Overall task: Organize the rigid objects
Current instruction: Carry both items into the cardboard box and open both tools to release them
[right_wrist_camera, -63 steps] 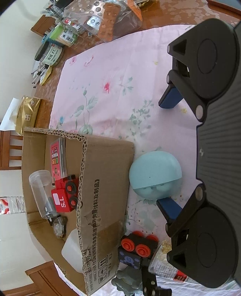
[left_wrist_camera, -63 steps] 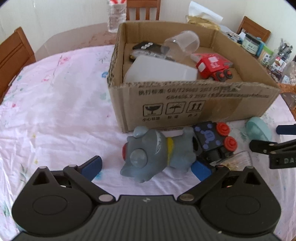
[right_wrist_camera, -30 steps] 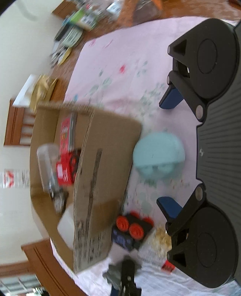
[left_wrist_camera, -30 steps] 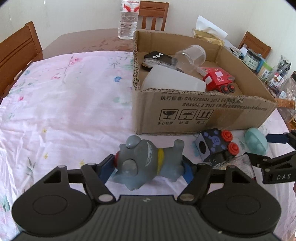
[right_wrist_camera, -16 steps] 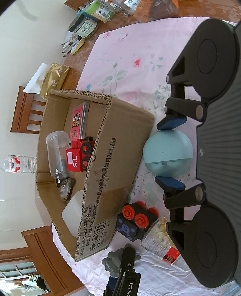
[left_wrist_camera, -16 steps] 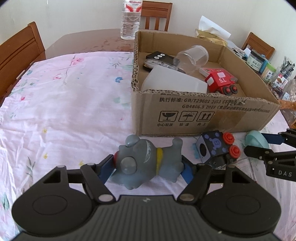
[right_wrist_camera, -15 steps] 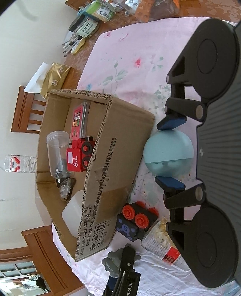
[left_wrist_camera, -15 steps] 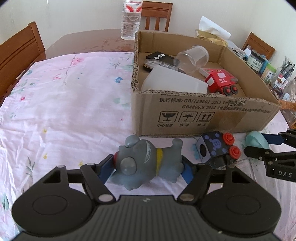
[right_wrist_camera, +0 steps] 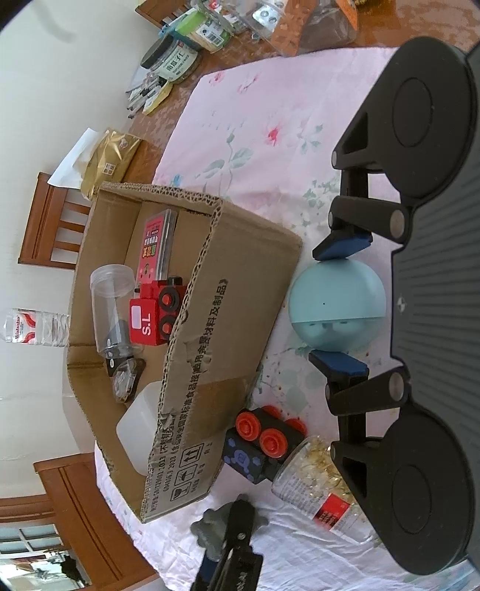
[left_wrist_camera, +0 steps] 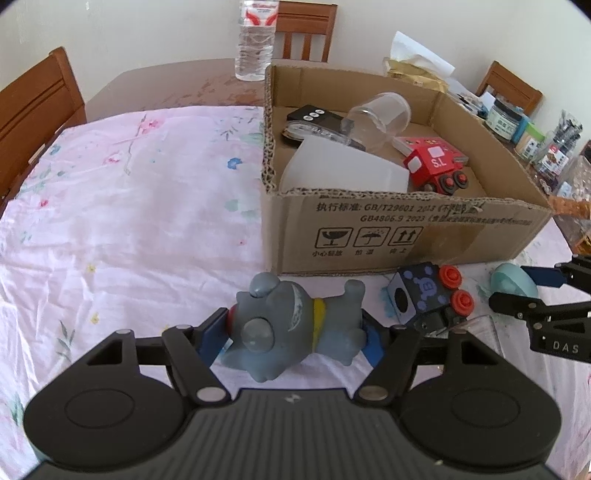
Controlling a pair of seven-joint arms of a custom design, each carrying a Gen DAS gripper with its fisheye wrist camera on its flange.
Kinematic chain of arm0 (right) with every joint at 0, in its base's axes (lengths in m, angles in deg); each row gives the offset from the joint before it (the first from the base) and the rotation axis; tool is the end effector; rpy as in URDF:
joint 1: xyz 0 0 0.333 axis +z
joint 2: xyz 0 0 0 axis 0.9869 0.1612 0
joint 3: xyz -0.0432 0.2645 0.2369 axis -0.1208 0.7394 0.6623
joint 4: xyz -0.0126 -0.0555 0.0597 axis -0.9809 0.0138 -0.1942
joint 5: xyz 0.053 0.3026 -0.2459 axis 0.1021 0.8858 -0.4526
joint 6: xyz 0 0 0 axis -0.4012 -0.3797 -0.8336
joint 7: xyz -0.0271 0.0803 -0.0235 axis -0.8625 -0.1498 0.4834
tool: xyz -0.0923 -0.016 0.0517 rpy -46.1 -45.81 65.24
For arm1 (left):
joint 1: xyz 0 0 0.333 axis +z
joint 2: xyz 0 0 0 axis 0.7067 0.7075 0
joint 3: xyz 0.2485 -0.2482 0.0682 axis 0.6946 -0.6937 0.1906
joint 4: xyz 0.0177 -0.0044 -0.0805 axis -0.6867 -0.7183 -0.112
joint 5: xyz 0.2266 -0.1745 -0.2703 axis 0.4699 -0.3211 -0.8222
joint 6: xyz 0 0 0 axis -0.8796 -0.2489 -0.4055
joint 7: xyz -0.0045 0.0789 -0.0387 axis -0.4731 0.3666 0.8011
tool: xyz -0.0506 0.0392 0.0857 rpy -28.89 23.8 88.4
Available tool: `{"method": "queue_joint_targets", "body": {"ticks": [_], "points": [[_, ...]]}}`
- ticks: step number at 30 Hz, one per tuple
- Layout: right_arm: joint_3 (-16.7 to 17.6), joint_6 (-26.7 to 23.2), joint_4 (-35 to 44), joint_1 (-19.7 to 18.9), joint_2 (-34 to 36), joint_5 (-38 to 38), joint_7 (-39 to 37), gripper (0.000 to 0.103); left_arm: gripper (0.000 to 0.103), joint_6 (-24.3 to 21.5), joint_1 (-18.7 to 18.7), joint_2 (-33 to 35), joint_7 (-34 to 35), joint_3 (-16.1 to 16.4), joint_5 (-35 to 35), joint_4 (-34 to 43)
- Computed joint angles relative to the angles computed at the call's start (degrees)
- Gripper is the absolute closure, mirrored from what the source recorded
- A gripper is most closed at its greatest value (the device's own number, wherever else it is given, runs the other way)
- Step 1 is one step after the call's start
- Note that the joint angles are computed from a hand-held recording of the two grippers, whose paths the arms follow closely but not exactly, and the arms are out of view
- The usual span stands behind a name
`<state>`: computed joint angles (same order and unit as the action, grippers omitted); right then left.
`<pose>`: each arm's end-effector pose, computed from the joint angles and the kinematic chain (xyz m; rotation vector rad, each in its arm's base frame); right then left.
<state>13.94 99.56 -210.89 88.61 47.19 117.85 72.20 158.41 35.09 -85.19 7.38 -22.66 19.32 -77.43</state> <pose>0.4908 0.0110 0.3725 -2.3636 1.0679 -0.4473 0.4051 -0.2422 0.3859 -2.0975 1.6575 -0.6058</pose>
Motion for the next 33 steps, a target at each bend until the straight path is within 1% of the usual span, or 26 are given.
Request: {"method": "queue_joint_targets", "body": {"ticks": [5, 7, 10, 12, 14, 16, 20, 22, 27, 33], "points": [[-0.6, -0.4, -0.6, -0.3, -1.4, -3.5, 1.9, 0.045, 0.032, 0.8, -0.3, -2.3, 7.5, 0.5, -4.7, -1.2], [-1.0, -1.3, -0.6, -0.5, -2.2, -5.3, 3.2, 0.045, 0.032, 0.5, -0.6, -3.6, 11.8, 0.5, -8.0, -1.6], [-2.1, -4.7, -0.4, -1.2, -4.0, -9.9, 6.9, 0.045, 0.032, 0.9, -1.5, -5.7, 20.3, 1.1, -15.0, -2.6], [-3.2, -8.9, 0.6, -1.8, -5.4, -12.2, 9.6, 0.045, 0.032, 0.9, -2.6, -7.3, 26.3, 1.8, -20.3, -3.4], [-4.1, -11.7, 1.5, -2.0, -6.8, -12.8, 10.2, 0.045, 0.032, 0.3, -2.9, -8.8, 30.0, 1.7, -23.5, -3.7], [-4.6, -12.6, 2.4, -1.9, -7.7, -12.8, 10.3, 0.045, 0.032, -0.3, -2.4, -10.1, 32.4, 0.9, -25.5, -3.7], [-5.2, -13.6, 4.9, -0.7, -8.3, -10.0, 8.0, 0.045, 0.032, -0.1, -0.5, -11.6, 34.8, -1.1, -27.6, -3.2], [-5.2, -13.7, 6.4, 0.0, -7.7, -7.8, 6.2, 0.045, 0.032, 0.5, 0.8, -11.9, 35.1, -2.2, -27.3, -2.8], [-3.5, -12.8, 10.3, 0.9, -4.0, -4.2, 3.2, 0.045, 0.032, 1.3, 3.1, -12.4, 33.8, -4.3, -26.5, -2.4], [-0.9, -12.0, 13.4, 0.0, 1.0, -7.7, 5.6, 0.045, 0.032, 0.9, 4.6, -13.3, 32.4, -5.4, -25.5, -2.3]]}}
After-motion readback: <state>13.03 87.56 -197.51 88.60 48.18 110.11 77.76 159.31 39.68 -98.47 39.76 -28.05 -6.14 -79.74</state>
